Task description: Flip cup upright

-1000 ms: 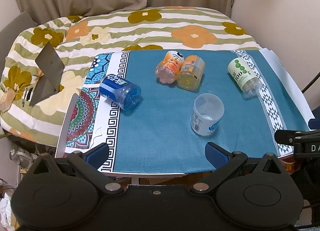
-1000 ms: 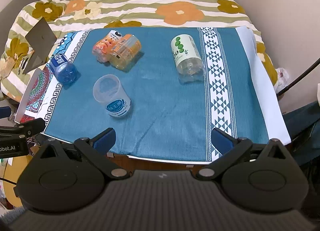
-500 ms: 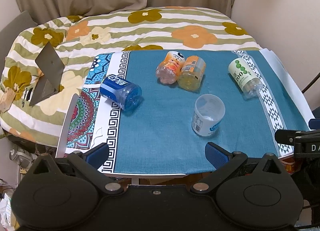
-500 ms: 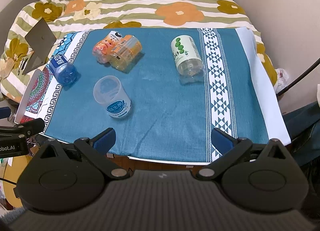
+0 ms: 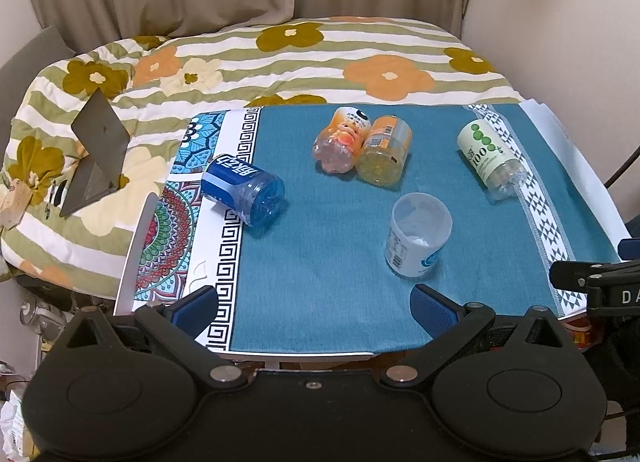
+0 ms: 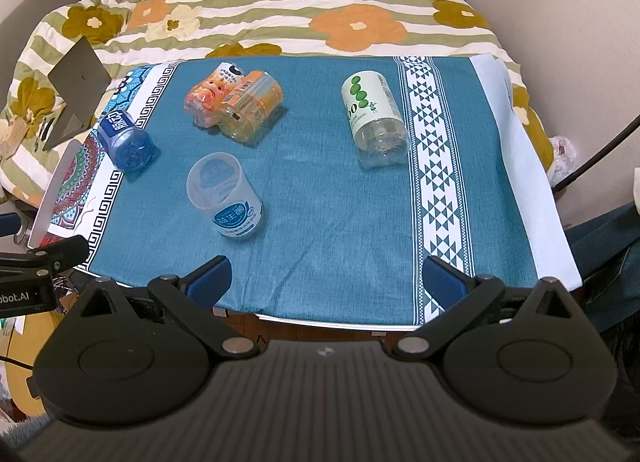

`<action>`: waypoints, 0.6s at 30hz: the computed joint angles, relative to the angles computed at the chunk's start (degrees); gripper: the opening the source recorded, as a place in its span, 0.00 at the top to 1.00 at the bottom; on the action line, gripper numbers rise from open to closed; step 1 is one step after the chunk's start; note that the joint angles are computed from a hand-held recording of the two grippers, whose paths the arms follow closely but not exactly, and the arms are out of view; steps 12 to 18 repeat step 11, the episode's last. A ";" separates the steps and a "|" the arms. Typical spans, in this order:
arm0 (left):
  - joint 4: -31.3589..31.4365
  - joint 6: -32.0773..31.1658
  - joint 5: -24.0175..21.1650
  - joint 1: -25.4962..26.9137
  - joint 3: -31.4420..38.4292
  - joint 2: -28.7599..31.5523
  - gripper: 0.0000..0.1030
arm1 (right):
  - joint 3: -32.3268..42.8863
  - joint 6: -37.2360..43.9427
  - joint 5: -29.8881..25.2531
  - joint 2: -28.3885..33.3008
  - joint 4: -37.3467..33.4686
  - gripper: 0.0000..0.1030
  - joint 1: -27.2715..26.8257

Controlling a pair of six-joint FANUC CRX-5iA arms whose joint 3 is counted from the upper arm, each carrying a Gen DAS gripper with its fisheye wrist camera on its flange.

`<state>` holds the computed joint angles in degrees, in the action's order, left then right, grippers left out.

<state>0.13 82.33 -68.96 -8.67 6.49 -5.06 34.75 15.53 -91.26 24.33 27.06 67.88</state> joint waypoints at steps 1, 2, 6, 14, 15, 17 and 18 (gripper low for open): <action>-0.44 0.37 -0.11 -0.14 0.20 0.10 0.00 | 0.16 0.07 -0.08 0.09 0.00 0.00 -0.01; -0.81 0.82 -0.22 -0.21 0.39 0.19 0.00 | 0.02 -0.02 -0.03 0.02 0.03 0.00 0.02; 0.18 0.85 0.54 0.70 -0.24 -0.05 0.00 | 0.45 0.10 -0.18 0.30 0.06 0.00 -0.10; 0.24 1.52 1.36 1.25 -0.65 -0.20 0.00 | -0.27 1.87 2.23 -0.01 0.18 0.00 -0.57; 0.24 1.52 1.36 1.25 -0.65 -0.20 0.00 | -0.27 1.87 2.23 -0.01 0.18 0.00 -0.57; 0.24 1.52 1.36 1.25 -0.65 -0.20 0.00 | -0.27 1.87 2.23 -0.01 0.18 0.00 -0.57; 0.24 1.52 1.36 1.25 -0.65 -0.20 0.00 | -0.27 1.87 2.23 -0.01 0.18 0.00 -0.57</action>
